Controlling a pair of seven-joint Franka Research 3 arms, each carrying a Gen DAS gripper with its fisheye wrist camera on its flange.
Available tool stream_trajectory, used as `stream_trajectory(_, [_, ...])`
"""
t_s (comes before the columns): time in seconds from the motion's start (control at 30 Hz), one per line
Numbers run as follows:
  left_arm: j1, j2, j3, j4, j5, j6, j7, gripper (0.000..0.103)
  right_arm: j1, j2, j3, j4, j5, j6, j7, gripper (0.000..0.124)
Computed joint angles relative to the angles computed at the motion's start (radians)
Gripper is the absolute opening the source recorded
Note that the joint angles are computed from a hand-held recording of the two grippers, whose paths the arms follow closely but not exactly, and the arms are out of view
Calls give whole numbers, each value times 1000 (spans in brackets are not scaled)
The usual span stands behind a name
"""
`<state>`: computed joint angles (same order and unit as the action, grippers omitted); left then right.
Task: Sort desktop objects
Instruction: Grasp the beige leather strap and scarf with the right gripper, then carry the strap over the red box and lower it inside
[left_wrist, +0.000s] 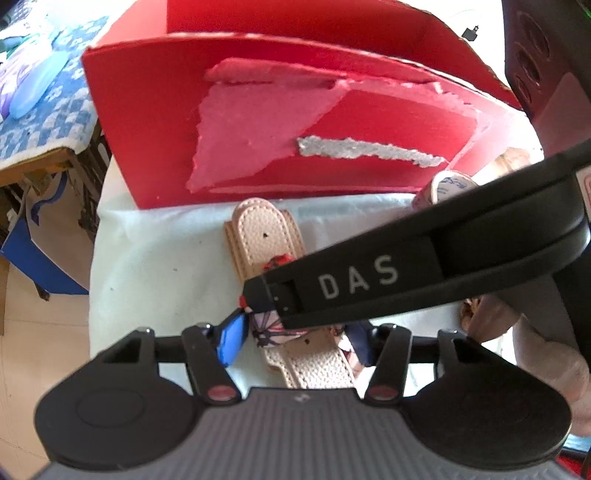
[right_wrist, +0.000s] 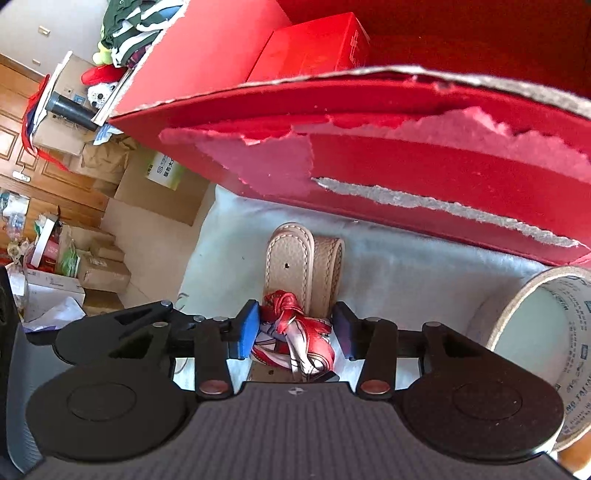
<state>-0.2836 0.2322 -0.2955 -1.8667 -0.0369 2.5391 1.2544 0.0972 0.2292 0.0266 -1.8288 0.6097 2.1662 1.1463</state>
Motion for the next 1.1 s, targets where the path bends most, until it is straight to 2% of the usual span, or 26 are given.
stream_trajectory(0.23, [-17,-68,8,-19,41,26,-35,55,-35,-79,-7,-44,104,-18,-198,46])
stream_trajectory(0.33, [-43,-70,16,41,113,-2,-104,55,-43,-114,-16,-70,163,-9,-278,46])
stream_trajectory(0.4, [-64,-82,30,44,154,15,-136,55,-42,-131,-20,-80,198,4,-318,46])
stream_trajectory(0.43, [-55,-125,6,21,186,-16,-182,55,-45,-142,-25,-86,217,3,-343,46])
stream_trajectory(0.57, [-95,-122,21,36,325,24,-297,55,-50,-184,-39,-113,296,19,-435,45])
stream_trajectory(0.77, [-146,-52,30,173,506,26,-413,55,-59,-222,-67,-115,416,54,-556,45])
stream_trajectory(0.9, [-184,24,47,314,600,12,-426,55,-74,-209,-83,-69,489,80,-625,45])
stream_trajectory(1.1, [-263,188,99,602,716,-29,-387,55,-103,-171,-85,10,627,139,-737,45])
